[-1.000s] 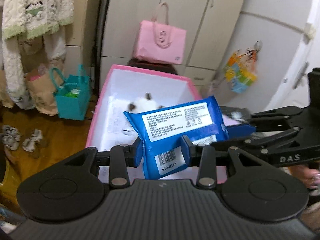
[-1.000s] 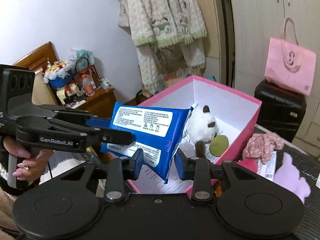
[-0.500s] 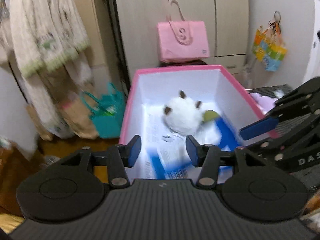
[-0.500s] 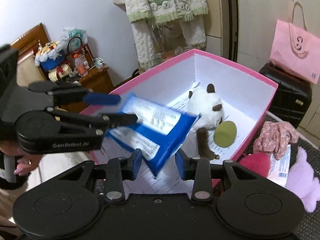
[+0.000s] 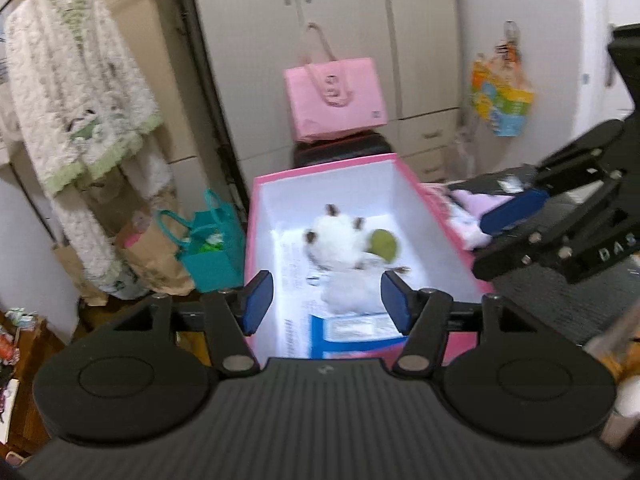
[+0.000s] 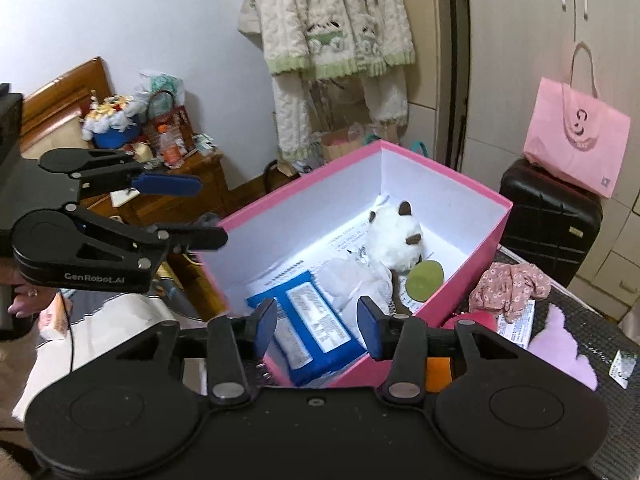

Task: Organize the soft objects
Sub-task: 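Withdraw both grippers from the box toward the purple plush bear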

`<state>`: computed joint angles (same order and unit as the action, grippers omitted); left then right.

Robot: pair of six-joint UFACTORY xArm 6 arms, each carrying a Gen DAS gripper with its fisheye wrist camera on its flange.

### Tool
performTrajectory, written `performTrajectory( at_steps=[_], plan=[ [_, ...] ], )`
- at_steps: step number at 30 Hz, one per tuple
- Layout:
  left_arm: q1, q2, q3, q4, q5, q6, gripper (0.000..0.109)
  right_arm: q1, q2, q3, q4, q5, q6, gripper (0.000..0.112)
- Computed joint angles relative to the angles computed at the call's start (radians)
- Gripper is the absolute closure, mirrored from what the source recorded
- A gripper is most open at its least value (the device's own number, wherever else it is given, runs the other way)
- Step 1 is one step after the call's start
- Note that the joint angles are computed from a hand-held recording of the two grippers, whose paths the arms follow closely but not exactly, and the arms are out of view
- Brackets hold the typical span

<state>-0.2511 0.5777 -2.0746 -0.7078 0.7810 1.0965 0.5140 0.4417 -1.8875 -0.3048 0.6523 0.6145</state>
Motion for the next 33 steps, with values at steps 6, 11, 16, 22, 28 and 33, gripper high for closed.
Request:
performTrajectory(
  at_steps=[6, 11, 16, 22, 28, 33],
  plan=[
    [0.009, -0.179, 0.195, -0.069, 0.072, 0.139, 0.045, 0.029, -0.162, 0.163, -0.023, -0.009, 0.017, 0.06],
    [0.009, -0.286, 0.318, -0.118, 0.151, 0.218, 0.044, 0.054, -0.288, 0.312, -0.109, -0.01, 0.113, 0.059],
    [-0.014, -0.361, 0.411, -0.117, 0.193, 0.274, 0.044, 0.079, -0.404, 0.46, -0.214, -0.015, 0.225, 0.059],
    [-0.052, -0.434, 0.515, -0.133, 0.192, 0.342, 0.044, 0.102, -0.503, 0.589, -0.334, -0.02, 0.339, 0.058],
    [-0.106, -0.437, 0.565, -0.136, 0.171, 0.335, 0.044, 0.092, -0.566, 0.689, -0.414, -0.034, 0.433, 0.058],
    [-0.151, -0.409, 0.575, -0.139, 0.115, 0.304, 0.044, 0.053, -0.604, 0.767, -0.444, -0.071, 0.468, 0.057]
  ],
)
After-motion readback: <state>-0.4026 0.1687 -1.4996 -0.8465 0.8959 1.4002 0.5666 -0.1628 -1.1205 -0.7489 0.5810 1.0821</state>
